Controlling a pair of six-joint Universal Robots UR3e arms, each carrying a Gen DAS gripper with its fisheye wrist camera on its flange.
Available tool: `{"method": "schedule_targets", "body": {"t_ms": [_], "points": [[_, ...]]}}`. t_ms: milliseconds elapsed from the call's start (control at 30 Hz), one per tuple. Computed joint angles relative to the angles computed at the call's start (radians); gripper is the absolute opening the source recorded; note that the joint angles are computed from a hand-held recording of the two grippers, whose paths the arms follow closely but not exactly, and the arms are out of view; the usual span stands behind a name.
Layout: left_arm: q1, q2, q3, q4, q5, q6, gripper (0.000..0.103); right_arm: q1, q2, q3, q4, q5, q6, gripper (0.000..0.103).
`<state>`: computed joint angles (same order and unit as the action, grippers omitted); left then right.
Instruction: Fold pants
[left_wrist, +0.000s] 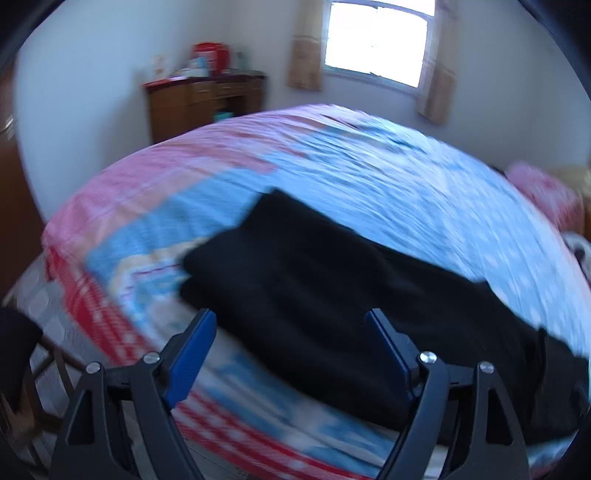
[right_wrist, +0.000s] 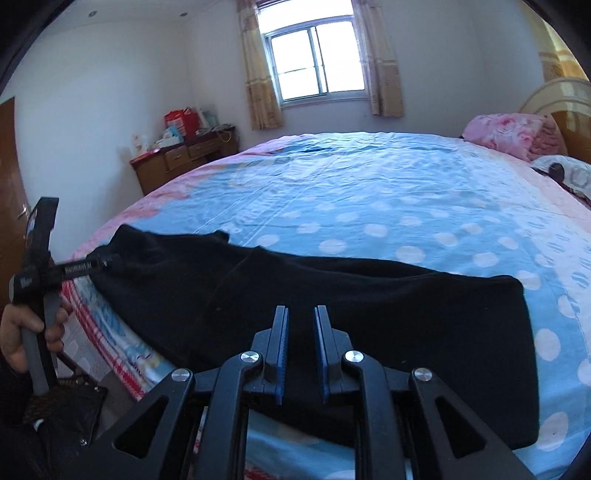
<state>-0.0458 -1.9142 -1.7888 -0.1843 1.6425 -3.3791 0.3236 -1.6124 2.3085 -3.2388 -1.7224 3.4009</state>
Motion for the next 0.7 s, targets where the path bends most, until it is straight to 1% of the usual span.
{"method": "schedule_targets", "body": {"t_ms": [67, 100, 133, 200, 233, 267, 367, 433, 467, 500, 533, 600, 700], "points": [[0.05, 0.022, -0.053, 0.047, -0.016, -0.064, 0.084, 0.019, 0.021, -0.016, -0.004, -0.014, -0.002, 0.015], [0.068, 0.026, -0.071, 0.064, -0.037, -0.086, 0.084, 0.028, 0.024, -0.019, -0.007, -0.023, 0.006, 0.015], [0.094, 0.029, -0.09, 0.077, -0.078, -0.11, 0.083, 0.034, 0.025, -0.02, -0.008, -0.028, 0.014, 0.015], [0.113, 0.027, -0.118, 0.119, -0.112, -0.156, 0.082, 0.029, 0.018, -0.014, -0.008, -0.027, 0.025, 0.015], [0.11, 0.019, -0.117, 0.137, -0.112, -0.173, 0.082, 0.026, 0.015, -0.009, -0.011, -0.028, 0.028, 0.015], [0.112, 0.014, -0.123, 0.158, -0.118, -0.188, 0.082, 0.019, 0.01, -0.004, -0.01, -0.025, 0.033, 0.015], [0.136, 0.002, -0.138, 0.205, -0.177, -0.226, 0.082, -0.024, -0.017, 0.026, -0.01, 0.009, 0.049, 0.015], [0.157, -0.007, -0.15, 0.243, -0.21, -0.225, 0.075, -0.046, -0.032, 0.042, -0.01, 0.027, 0.059, 0.015], [0.164, -0.02, -0.145, 0.266, -0.232, -0.214, 0.064, -0.052, -0.038, 0.048, -0.01, 0.028, 0.065, 0.015], [0.171, -0.028, -0.146, 0.285, -0.253, -0.209, 0.057, -0.06, -0.045, 0.056, -0.012, 0.034, 0.067, 0.015], [0.174, -0.034, -0.141, 0.291, -0.263, -0.207, 0.056, -0.068, -0.05, 0.061, -0.011, 0.042, 0.067, 0.015], [0.176, -0.047, -0.134, 0.297, -0.271, -0.204, 0.049, -0.074, -0.052, 0.066, -0.011, 0.045, 0.068, 0.015], [0.189, -0.047, -0.156, 0.34, -0.293, -0.206, 0.045, -0.078, -0.048, 0.066, -0.007, 0.051, 0.066, 0.015]]}}
